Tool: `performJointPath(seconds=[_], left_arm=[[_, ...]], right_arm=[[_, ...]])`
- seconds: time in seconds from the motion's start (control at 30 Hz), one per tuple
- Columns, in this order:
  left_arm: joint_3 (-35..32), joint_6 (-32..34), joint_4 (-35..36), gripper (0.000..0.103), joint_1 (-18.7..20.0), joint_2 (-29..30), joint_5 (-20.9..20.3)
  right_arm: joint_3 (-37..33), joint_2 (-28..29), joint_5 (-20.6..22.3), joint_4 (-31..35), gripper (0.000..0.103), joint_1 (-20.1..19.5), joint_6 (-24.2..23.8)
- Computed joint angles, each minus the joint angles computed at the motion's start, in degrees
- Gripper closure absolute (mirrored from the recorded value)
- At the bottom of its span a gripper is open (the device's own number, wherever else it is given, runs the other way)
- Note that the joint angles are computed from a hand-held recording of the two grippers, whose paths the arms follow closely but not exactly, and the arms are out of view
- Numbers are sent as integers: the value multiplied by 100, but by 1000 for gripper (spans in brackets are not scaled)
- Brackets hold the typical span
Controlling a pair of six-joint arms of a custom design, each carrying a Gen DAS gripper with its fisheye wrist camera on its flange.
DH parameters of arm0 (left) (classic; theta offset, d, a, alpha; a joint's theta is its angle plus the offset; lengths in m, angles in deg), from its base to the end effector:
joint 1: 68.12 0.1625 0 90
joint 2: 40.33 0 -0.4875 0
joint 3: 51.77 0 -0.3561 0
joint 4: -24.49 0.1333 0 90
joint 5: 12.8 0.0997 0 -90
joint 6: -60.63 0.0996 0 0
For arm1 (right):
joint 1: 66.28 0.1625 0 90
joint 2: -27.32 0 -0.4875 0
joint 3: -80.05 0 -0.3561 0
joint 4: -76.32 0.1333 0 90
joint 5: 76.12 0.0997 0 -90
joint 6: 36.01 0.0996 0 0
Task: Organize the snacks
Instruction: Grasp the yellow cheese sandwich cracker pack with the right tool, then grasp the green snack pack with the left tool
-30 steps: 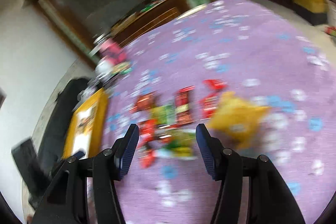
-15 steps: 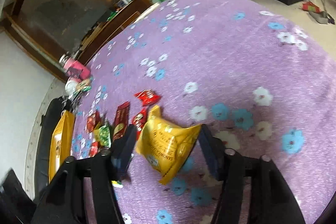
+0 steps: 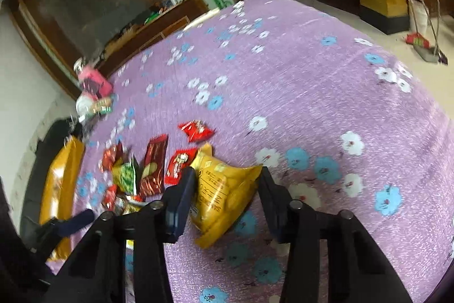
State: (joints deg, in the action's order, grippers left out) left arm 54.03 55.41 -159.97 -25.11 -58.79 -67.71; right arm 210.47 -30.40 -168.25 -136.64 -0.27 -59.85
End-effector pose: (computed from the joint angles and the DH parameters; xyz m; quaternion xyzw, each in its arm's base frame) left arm -0.3000 -0.5404 -0.1074 0.3218 0.8958 -0.1856 0.2441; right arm -0.0875 -0.5155 0.2477 -0.0091 -0.9052 0.3813 0.1875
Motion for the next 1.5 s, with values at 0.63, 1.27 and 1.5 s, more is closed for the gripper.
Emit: performJointPath(seconds=[0.63,1.27,1.5], left_arm=[[-196,409,-798,64,141,409,205],[-12,517,-1452,64,164,350,50],[-25,517,-1413,64,183,343,0]], right_arm=[[-34,115,-439,198,48,248,-415],[103,113,-137,-101,61,227,-651],[42,107,-300,65,59,281,-687]])
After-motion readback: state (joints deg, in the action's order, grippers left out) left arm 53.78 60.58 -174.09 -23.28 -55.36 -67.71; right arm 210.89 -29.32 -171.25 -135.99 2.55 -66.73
